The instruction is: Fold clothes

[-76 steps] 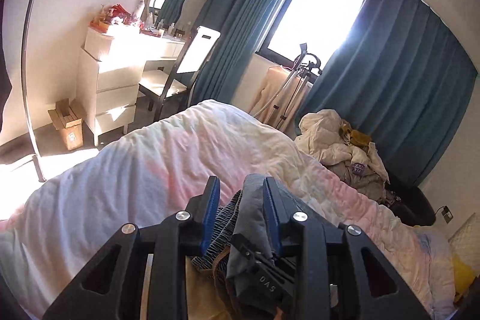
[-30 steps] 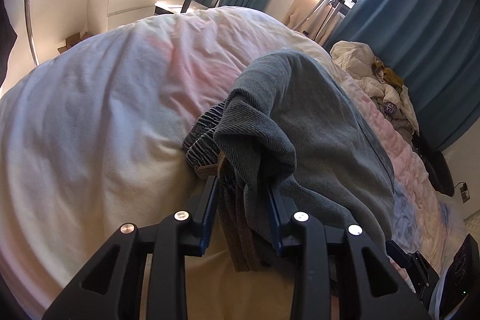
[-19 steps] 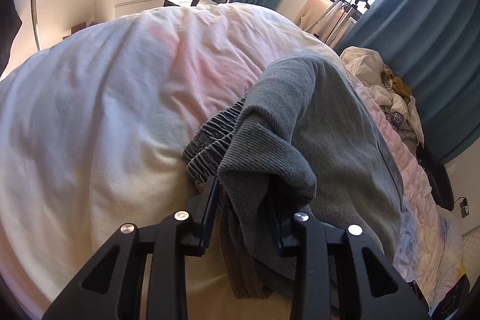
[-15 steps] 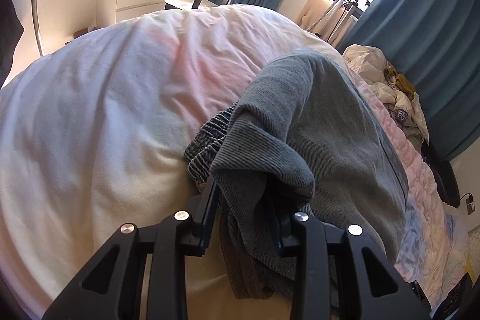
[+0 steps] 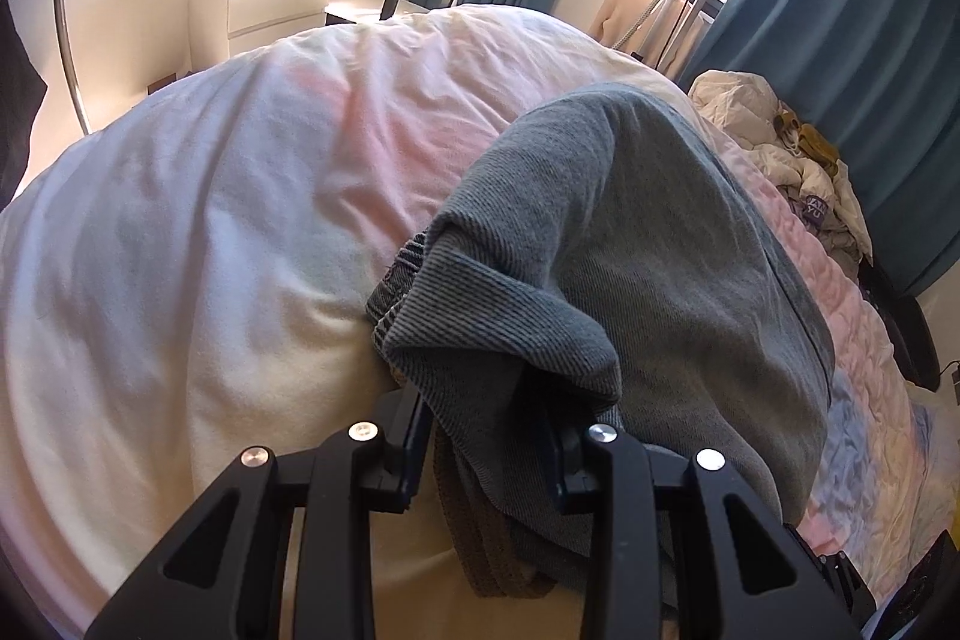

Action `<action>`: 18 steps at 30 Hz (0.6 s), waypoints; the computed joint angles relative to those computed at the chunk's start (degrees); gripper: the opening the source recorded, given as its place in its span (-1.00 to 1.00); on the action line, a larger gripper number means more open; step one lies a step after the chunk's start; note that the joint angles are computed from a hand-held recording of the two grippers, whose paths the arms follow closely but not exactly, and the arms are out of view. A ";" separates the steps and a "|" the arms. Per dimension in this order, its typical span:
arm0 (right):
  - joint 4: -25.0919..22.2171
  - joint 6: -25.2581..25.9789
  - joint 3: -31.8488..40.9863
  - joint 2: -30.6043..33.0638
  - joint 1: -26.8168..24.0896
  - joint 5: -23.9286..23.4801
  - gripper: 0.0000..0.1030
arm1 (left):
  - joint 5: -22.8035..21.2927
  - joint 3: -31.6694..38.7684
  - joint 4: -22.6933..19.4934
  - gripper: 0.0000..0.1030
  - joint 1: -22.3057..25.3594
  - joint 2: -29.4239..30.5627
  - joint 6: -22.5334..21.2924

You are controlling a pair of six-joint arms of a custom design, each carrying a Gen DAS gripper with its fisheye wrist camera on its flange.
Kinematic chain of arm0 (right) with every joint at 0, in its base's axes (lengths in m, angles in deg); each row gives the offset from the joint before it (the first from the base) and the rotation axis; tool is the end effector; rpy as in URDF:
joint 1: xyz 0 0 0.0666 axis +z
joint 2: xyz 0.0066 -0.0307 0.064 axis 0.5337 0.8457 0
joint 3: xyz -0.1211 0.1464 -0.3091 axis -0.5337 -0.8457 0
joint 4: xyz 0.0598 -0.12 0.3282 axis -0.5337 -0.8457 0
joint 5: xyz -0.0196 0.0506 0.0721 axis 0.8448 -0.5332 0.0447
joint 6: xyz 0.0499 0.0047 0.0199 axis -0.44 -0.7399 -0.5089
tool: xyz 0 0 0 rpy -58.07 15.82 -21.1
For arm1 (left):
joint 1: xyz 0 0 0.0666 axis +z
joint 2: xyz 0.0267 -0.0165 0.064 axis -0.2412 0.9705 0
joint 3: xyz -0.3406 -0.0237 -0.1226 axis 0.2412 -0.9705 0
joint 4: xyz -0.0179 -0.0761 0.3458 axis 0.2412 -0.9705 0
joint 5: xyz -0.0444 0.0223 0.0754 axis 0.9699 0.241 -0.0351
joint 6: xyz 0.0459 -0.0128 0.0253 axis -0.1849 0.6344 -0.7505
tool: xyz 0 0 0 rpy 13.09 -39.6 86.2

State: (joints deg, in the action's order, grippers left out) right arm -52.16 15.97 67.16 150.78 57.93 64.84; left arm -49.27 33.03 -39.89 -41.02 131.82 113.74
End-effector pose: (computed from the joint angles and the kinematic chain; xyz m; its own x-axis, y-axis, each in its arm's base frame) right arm 0.4046 0.1902 0.3360 -0.6495 -0.2070 -0.7317 -0.3083 0.9513 0.0045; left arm 0.5105 -0.2558 0.3607 -0.7764 -0.2572 -0.5754 -0.1037 0.9527 -0.2858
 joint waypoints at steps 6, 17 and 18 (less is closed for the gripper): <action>0.54 -0.25 -0.59 -0.54 0.71 1.75 -0.37 | -3.17 1.68 -1.77 -0.39 -0.86 0.98 -1.70; -0.54 2.44 -0.25 -1.16 2.07 2.61 -0.67 | 2.89 -0.89 5.90 -0.39 2.08 0.98 4.34; -0.86 2.68 0.07 -0.73 1.78 1.79 -0.67 | 5.07 -1.70 7.33 -0.40 2.84 1.05 6.28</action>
